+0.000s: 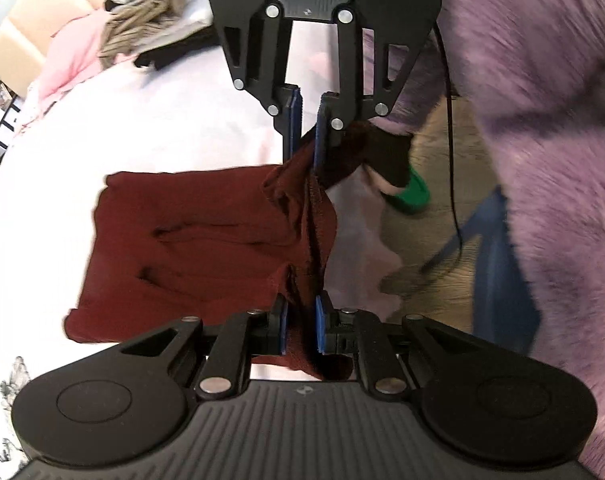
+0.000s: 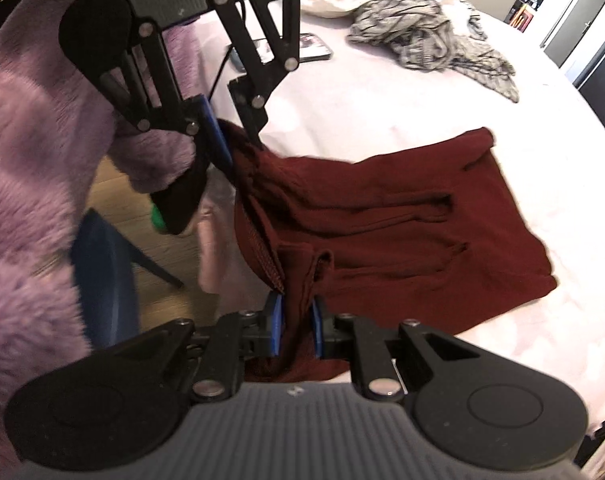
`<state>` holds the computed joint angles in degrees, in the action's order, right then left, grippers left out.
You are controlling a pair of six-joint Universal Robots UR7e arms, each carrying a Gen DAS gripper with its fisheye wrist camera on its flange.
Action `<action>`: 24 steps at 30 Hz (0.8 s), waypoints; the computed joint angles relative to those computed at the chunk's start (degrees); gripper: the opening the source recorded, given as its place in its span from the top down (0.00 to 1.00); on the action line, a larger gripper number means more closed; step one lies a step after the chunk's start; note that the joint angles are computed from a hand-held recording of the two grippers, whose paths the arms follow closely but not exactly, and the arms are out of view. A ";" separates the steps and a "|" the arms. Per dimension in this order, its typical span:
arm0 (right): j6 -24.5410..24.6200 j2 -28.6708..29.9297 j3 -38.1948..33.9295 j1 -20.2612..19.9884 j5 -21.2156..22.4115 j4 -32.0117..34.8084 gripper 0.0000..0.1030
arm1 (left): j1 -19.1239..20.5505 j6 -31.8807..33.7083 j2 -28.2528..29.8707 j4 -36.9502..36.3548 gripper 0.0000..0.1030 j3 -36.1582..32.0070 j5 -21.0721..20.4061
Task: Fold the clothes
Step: 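Lift the hem with both tools and fold it toward the collar, then lift the folded maroon sweater off the bed with both tools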
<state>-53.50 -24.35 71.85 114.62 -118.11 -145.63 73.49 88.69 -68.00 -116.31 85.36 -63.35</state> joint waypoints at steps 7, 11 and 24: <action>2.01 5.67 -15.05 -2.74 1.75 8.22 0.83 | 0.72 -2.40 9.57 3.81 0.89 -14.05 0.22; 2.28 10.11 -24.05 -3.86 0.85 12.55 0.83 | 1.67 -4.69 15.14 5.27 0.89 -21.73 -0.70; 6.60 25.23 -50.14 -7.14 -1.58 22.25 0.89 | 5.14 -11.17 27.19 6.76 0.94 -35.90 -0.05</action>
<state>-46.90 0.88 21.72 107.48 -119.69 -123.38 78.63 77.52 -40.82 -109.55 49.45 -63.41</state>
